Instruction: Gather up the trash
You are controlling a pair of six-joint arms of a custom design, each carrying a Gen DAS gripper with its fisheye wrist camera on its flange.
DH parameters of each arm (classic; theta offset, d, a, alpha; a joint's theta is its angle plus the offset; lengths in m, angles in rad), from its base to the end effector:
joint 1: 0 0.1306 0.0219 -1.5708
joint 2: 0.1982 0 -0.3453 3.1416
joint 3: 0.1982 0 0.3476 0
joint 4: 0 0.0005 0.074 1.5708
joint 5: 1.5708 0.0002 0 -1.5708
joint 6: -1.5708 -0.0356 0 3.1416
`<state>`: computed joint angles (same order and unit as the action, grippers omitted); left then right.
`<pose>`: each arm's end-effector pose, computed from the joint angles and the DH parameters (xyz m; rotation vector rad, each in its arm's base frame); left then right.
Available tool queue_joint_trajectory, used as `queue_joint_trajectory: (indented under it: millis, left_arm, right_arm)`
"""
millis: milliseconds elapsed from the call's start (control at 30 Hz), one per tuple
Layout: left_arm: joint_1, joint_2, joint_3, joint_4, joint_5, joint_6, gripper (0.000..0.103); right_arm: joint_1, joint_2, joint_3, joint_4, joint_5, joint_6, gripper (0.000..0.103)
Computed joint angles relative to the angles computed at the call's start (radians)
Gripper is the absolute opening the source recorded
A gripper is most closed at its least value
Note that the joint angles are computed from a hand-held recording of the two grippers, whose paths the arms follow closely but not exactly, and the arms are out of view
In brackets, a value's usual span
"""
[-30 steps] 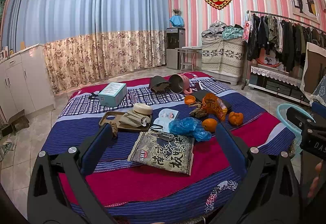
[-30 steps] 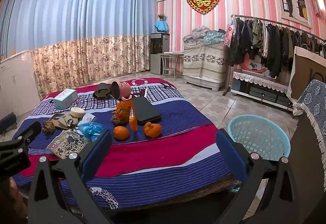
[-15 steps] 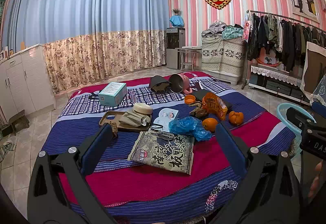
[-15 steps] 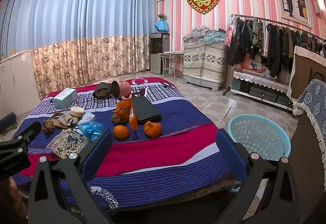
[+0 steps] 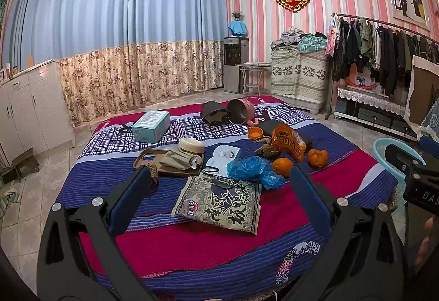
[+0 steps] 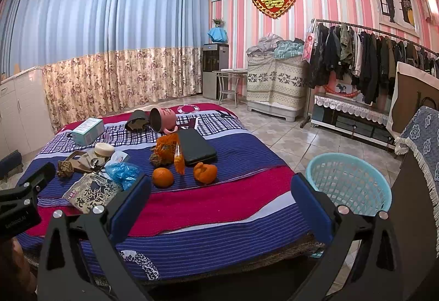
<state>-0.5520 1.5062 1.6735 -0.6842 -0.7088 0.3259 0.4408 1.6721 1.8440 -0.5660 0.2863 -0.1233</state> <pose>0.4362 -0.2420 0.4806 -0.1936 1.9495 0.1679 0.5164 0.2320 0.4783 -0.1225 1.9453 0.0917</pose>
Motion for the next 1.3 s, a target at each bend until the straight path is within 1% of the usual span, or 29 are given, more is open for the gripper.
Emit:
queue_joint_trajectory:
  millis: [467,667,1167,1300]
  left_arm:
    - [0.001,0.0,-0.001,0.0,0.001,-0.001,0.098]
    - [0.0,0.0,-0.001,0.002,0.0,-0.002,0.098]
    - [0.0,0.007,0.019,-0.019,0.004,0.004,0.098]
    - [0.008,-0.002,-0.019,0.022,0.011,-0.002,0.098]
  right_arm:
    - [0.0,0.0,0.0,0.001,-0.001,0.001,0.099]
    - [-0.002,-0.005,-0.019,0.022,0.001,0.005,0.099]
    - [0.004,0.0,-0.022,0.022,0.004,0.005,0.099]
    - [0.004,0.001,-0.023,0.024,0.002,0.003,0.099]
